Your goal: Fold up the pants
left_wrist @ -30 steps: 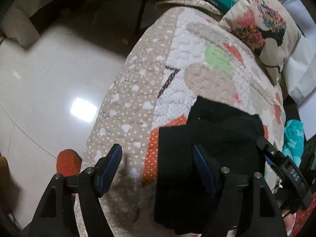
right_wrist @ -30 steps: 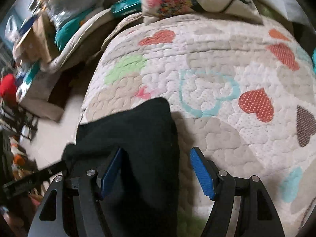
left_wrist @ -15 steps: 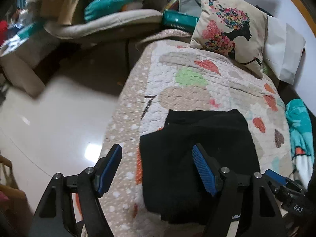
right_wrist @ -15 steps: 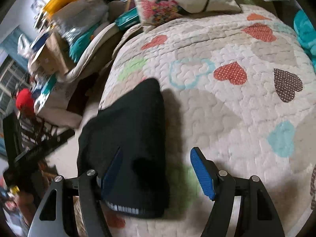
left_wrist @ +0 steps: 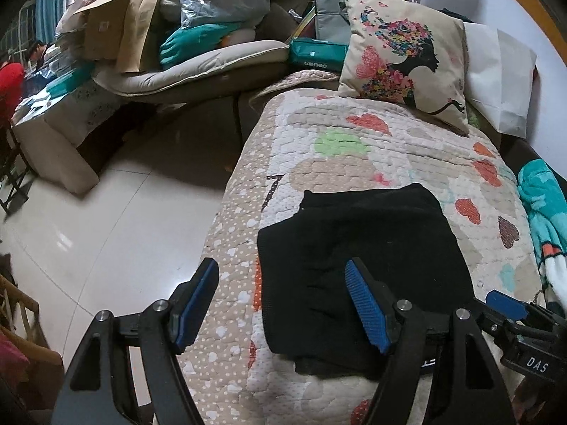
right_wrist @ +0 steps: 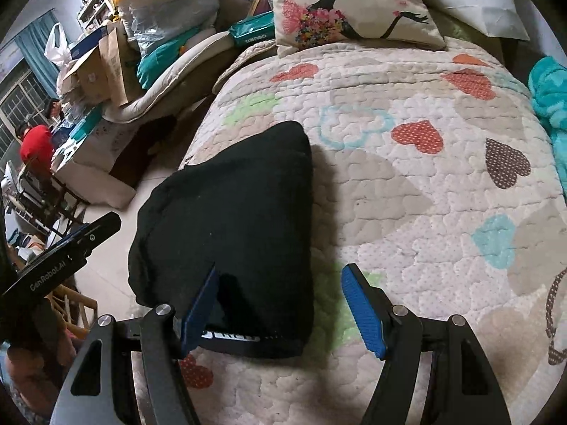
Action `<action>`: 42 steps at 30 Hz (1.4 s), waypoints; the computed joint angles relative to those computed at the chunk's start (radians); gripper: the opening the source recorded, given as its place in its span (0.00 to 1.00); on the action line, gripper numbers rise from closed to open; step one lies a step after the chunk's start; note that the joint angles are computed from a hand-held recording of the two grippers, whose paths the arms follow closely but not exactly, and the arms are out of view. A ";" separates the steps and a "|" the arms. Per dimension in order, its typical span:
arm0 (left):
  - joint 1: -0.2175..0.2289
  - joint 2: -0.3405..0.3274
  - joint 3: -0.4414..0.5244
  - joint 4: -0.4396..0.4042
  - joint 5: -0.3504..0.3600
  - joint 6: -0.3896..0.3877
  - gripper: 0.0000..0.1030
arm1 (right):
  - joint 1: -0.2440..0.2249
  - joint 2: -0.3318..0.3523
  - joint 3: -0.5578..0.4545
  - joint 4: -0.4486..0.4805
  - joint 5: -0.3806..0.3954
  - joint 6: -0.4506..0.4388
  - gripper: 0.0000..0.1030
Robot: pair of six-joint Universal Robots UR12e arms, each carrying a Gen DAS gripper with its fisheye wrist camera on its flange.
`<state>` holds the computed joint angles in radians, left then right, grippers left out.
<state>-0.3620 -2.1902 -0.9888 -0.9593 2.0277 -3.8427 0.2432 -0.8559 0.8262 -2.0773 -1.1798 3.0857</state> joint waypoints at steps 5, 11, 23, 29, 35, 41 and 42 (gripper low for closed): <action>0.002 -0.001 0.001 0.000 -0.017 -0.002 0.71 | 0.001 -0.001 0.003 -0.007 -0.009 0.013 0.73; 0.005 -0.007 0.011 -0.025 -0.045 -0.013 0.71 | 0.004 0.002 0.003 -0.006 -0.015 0.008 0.74; 0.017 -0.020 0.033 -0.101 -0.100 -0.042 0.71 | -0.001 0.011 0.000 -0.001 0.008 0.028 0.77; 0.037 0.002 -0.010 -0.070 -0.163 -0.102 0.71 | -0.004 0.027 -0.027 0.019 0.026 0.039 0.77; 0.096 0.060 -0.144 0.069 -0.353 -0.286 0.71 | -0.001 0.101 -0.162 0.113 0.056 0.021 0.77; 0.134 0.050 -0.201 0.229 -0.561 -0.350 0.71 | -0.002 0.183 -0.298 0.221 0.122 0.027 0.77; 0.134 0.045 -0.198 0.245 -0.567 -0.345 0.71 | -0.003 0.197 -0.322 0.239 0.134 0.031 0.77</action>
<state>-0.2284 -2.1455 -1.1871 -0.7145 1.4607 -4.1879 0.2407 -0.6586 0.5037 -1.8387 -1.0453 3.1172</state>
